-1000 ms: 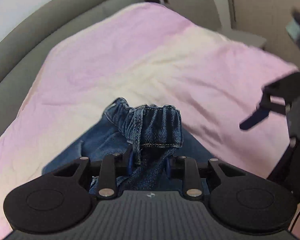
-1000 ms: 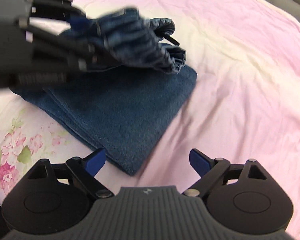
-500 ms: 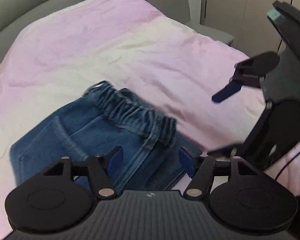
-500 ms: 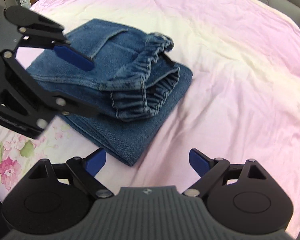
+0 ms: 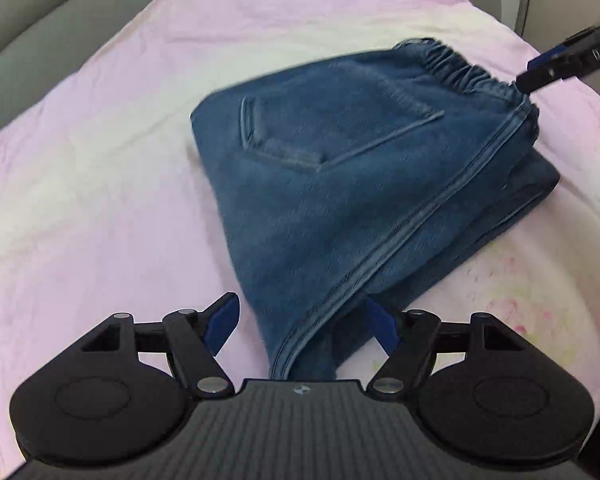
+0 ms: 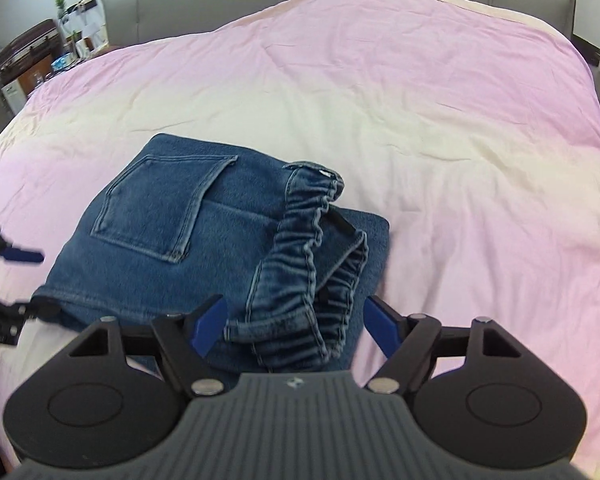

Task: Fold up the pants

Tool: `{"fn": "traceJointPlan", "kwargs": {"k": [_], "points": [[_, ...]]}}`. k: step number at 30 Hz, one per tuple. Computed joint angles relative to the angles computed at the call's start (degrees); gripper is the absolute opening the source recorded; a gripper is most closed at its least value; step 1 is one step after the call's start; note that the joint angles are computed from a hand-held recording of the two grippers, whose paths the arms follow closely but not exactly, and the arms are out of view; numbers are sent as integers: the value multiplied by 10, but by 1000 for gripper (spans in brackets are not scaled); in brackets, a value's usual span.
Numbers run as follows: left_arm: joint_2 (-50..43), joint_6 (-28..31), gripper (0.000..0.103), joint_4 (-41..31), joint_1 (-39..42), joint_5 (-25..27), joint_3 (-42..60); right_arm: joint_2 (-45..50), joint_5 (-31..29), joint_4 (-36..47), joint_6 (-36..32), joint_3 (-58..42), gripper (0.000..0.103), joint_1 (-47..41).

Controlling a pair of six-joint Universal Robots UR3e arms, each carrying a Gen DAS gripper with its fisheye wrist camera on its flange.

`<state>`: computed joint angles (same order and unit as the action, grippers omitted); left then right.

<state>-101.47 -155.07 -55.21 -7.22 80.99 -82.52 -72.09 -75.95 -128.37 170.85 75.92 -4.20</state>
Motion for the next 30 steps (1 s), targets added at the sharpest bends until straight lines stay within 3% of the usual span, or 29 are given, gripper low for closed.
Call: {"fn": "traceJointPlan", "kwargs": {"k": [4,6,8,10,12,13,15,18,24,30], "points": [[-14,-7,74,-9,14,-26,-10,72,-18,25,42,-84,71,10],[-24,-5,59,9,6,-7,-14,97,-14,38,64,-113,66,7],[-26,0,51,27,3,6,-22,116,-4,48,90,-131,64,0],[-18,12,44,21,18,-18,-28,128,21,53,117,-139,58,-11],[-10,20,36,24,28,-28,-38,130,65,59,133,-137,29,-24],[-7,22,34,23,31,-29,-42,129,74,62,139,-139,29,-25],[0,20,31,29,36,-34,-52,114,62,65,122,-143,8,-14],[7,10,28,50,32,-25,-69,74,58,54,99,-129,4,-7],[32,19,23,60,35,-22,-92,-47,49,11,77,30,2,-20],[47,56,22,15,59,-37,-96,-30,3,-69,110,137,2,-10]]}}
